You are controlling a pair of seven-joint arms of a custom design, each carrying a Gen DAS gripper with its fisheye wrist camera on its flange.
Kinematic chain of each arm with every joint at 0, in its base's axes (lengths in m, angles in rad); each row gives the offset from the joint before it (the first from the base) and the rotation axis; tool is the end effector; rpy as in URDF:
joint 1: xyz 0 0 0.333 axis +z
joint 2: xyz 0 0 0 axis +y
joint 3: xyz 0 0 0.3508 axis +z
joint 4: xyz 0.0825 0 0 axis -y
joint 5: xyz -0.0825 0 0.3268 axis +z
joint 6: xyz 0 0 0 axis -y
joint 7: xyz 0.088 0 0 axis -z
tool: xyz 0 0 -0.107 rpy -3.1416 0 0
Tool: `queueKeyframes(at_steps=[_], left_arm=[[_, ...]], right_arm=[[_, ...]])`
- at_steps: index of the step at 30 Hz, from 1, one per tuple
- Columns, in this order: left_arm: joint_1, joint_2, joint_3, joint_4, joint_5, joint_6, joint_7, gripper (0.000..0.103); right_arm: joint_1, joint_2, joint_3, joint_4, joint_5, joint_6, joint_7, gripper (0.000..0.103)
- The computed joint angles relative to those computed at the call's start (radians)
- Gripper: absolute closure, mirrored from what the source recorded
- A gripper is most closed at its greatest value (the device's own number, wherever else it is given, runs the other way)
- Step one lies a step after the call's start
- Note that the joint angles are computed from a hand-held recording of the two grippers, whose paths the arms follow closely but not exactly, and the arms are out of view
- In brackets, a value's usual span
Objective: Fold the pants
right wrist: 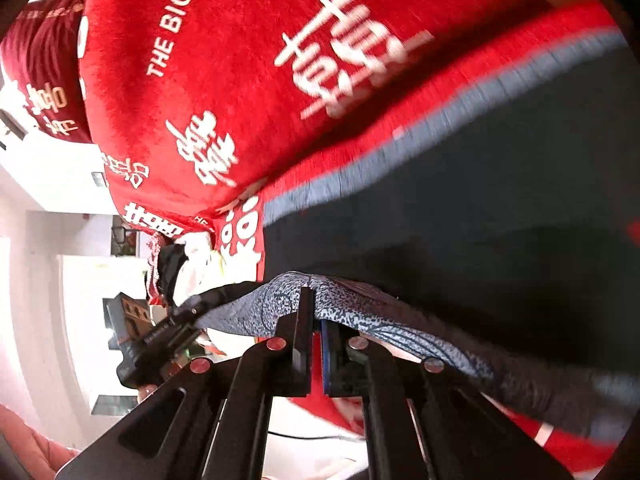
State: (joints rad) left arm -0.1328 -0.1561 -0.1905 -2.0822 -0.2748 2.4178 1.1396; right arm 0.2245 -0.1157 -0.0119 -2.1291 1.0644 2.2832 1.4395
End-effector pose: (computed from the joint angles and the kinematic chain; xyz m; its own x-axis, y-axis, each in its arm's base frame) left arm 0.4629 -0.1637 0.6019 0.1754 -0.9028 0.3928 -0.8972 -0.3108 -0.3137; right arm 0.4753 0.1233 0.5568 -0.1410 -0.5978 -0.7891 -0.9485 0.3101 -0.0654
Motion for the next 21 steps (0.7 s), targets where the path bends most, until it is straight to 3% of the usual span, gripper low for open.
queueKeyframes(at_steps=[3,8,10,14,15,16,18,21], left_arm=[[0.005,0.170,-0.017,0.113,0.152,0.032,-0.069,0.085],[-0.050,0.365,0.032,0.208,0.304,0.025,-0.201,0.082],[-0.076,0.391,0.052,0.224,0.351,0.031,-0.241,0.081],[-0.096,0.375,0.058,0.260,0.397,-0.036,-0.228,0.080],[-0.095,0.359,0.056,0.260,0.401,-0.049,-0.217,0.074],[-0.100,0.342,0.058,0.258,0.424,-0.061,-0.225,0.053],[-0.122,0.303,0.067,0.251,0.533,-0.081,-0.297,0.023],[-0.111,0.292,0.043,0.250,0.537,-0.095,-0.274,0.023]], right_arm=[[-0.025,0.177,-0.002,0.176,-0.063,-0.038,-0.020,0.100],[-0.066,0.433,0.052,0.398,-0.209,-0.056,0.017,0.097],[-0.079,0.489,0.068,0.435,-0.254,-0.054,0.040,0.098],[-0.134,0.521,0.116,0.457,-0.245,-0.063,0.072,0.095],[-0.146,0.517,0.126,0.462,-0.253,-0.078,0.074,0.082],[-0.153,0.505,0.133,0.467,-0.267,-0.092,0.069,0.054],[-0.158,0.471,0.141,0.457,-0.281,-0.093,0.052,0.026],[-0.156,0.403,0.147,0.418,-0.268,-0.087,0.010,0.026]])
